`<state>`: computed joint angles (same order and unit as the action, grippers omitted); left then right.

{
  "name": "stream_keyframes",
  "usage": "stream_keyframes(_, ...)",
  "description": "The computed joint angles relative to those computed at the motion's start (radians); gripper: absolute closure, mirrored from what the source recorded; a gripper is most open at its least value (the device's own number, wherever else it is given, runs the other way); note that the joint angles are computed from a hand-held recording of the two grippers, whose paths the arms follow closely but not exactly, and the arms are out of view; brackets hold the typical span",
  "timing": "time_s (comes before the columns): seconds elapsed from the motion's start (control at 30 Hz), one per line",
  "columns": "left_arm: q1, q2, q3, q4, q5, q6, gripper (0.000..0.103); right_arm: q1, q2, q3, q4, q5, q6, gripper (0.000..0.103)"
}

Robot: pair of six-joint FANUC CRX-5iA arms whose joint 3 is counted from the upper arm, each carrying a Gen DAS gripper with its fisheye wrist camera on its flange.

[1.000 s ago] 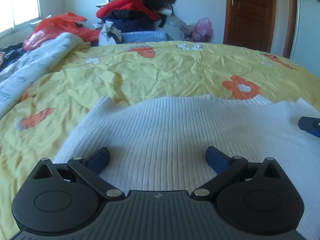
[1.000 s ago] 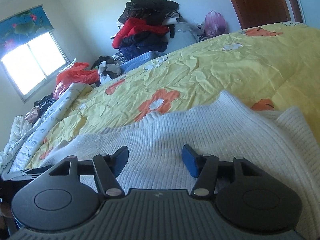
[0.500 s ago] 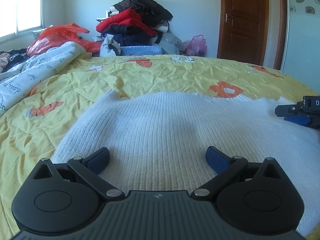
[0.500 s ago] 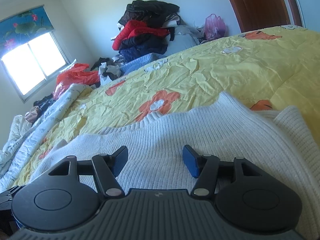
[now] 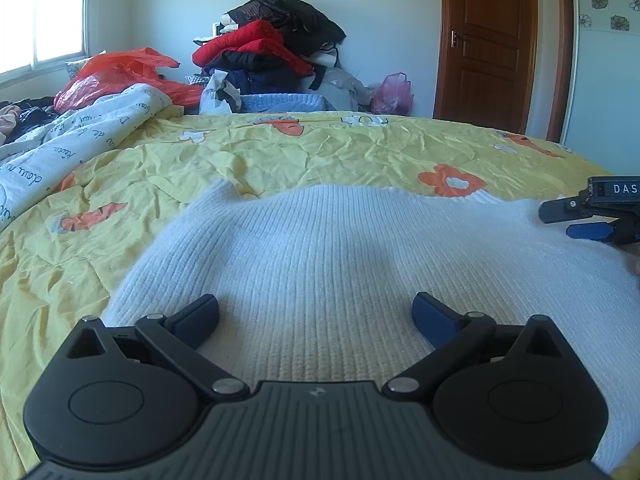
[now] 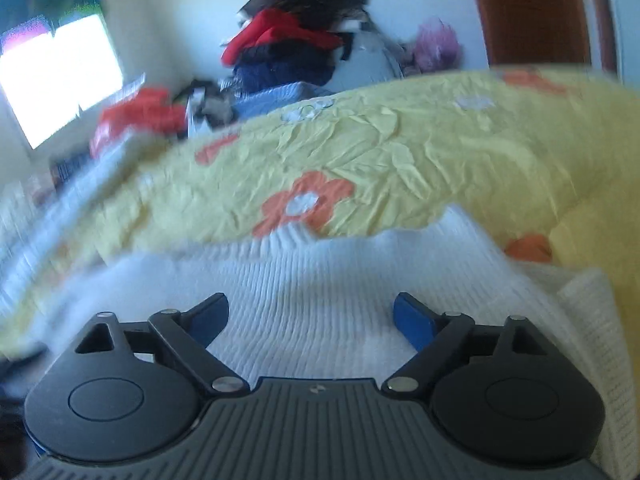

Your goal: Fold small clothes

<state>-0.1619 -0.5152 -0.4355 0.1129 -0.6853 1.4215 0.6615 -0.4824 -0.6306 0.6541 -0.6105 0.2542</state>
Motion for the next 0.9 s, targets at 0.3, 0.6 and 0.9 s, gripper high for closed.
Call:
stream_keyframes(0.3,-0.001,0.001,0.001,-0.002,0.000,0.005,0.000,0.056,0.015,0.017,0.097,-0.105,-0.079,0.019)
stream_keyframes(0.6,-0.001,0.000,0.000,-0.001,0.000,0.004,0.000,0.145,0.071,0.065,0.124,-0.010,0.065,0.009)
stream_keyframes(0.9,0.000,0.001,0.000,-0.002,0.001,0.004,0.000,0.104,0.084,0.070,-0.043,0.036,0.115,0.004)
